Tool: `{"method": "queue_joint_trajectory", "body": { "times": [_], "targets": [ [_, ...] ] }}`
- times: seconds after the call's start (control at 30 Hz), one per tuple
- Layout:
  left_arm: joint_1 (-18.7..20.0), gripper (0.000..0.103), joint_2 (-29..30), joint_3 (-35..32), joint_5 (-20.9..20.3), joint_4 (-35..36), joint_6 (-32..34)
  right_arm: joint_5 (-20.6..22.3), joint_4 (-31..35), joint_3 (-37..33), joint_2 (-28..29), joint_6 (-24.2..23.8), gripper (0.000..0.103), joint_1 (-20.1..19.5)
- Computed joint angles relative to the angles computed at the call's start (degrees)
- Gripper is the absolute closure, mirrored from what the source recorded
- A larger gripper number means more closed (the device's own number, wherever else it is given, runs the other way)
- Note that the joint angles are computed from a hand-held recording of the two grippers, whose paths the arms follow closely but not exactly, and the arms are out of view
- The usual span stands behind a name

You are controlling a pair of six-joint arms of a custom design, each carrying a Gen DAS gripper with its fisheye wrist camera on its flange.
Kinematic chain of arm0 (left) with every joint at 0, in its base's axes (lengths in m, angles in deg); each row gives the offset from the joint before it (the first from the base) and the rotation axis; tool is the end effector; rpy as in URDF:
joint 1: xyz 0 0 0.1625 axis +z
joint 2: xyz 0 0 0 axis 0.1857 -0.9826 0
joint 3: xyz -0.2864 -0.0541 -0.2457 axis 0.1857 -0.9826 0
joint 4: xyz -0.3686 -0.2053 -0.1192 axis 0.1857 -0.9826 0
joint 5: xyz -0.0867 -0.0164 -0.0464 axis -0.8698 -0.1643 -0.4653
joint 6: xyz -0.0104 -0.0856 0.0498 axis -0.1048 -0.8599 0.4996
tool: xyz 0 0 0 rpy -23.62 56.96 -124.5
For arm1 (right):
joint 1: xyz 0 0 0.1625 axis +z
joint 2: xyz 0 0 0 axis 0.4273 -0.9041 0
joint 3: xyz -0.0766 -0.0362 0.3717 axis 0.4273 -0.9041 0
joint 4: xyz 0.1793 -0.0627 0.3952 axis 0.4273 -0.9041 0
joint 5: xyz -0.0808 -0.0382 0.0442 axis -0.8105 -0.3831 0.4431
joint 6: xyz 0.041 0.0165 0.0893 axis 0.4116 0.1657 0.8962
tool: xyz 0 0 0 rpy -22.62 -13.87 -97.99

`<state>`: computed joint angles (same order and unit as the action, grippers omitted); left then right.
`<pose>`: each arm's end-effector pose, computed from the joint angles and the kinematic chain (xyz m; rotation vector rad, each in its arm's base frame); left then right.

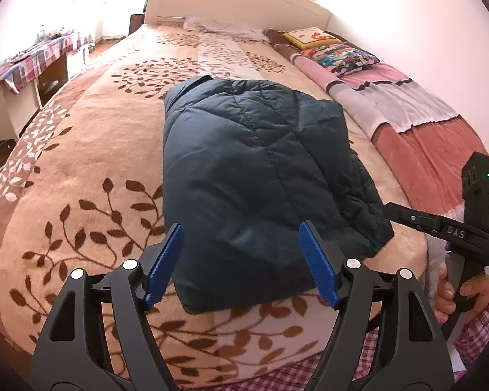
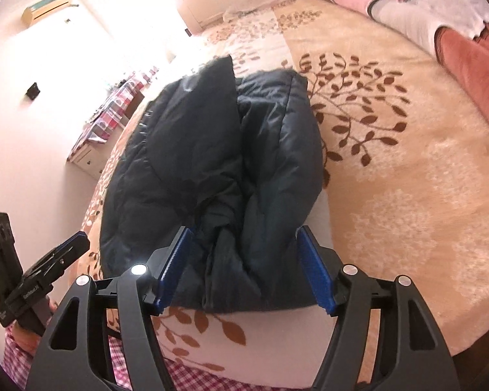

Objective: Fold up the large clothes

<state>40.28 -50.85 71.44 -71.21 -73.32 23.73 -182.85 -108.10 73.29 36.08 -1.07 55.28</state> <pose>-0.3526 -0.7734 -0.0310 0.0619 2.3626 -1.0541 -0.0131 -0.8468 0.3618 0.6515 -2.7769 0.5398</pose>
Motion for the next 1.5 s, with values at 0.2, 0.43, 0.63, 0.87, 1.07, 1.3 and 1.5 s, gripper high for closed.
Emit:
{"method": "queue_joint_trajectory", "body": {
  "times": [0.2, 0.43, 0.63, 0.87, 1.07, 1.3, 1.5],
  "targets": [
    [-1.3, 0.03, -1.3, 2.9, 0.5, 1.6, -3.7, 0.5, -4.4, 8.0, -5.6, -1.9, 0.031, 0.1],
    [-2.7, 0.03, -2.4, 5.7, 1.9, 3.5, -8.5, -0.5, -8.3, 16.5, -10.8, -4.4, 0.03, -0.2],
    [-3.8, 0.03, -2.9, 7.4, 3.5, 5.9, -12.2, -1.4, -10.7, 21.8, -13.6, -6.1, 0.03, -0.3],
    [-4.3, 0.03, -3.3, 9.2, 3.0, 6.3, -14.6, -2.2, -12.6, 26.1, -15.6, -7.2, 0.03, -0.2],
    [-4.5, 0.03, -3.7, 10.4, 2.7, 5.2, -14.8, -3.3, -15.0, 29.1, -17.0, -8.0, 0.03, 0.0],
    [-4.0, 0.03, -4.4, 11.8, 2.1, 4.0, -14.5, -6.5, -17.7, 31.3, -17.2, -6.8, 0.03, 0.6],
    [-2.6, 0.03, -5.6, 13.7, -0.1, 4.2, -15.5, -9.8, -19.9, 32.9, -16.9, -5.7, 0.03, 1.5]
  ]
}}
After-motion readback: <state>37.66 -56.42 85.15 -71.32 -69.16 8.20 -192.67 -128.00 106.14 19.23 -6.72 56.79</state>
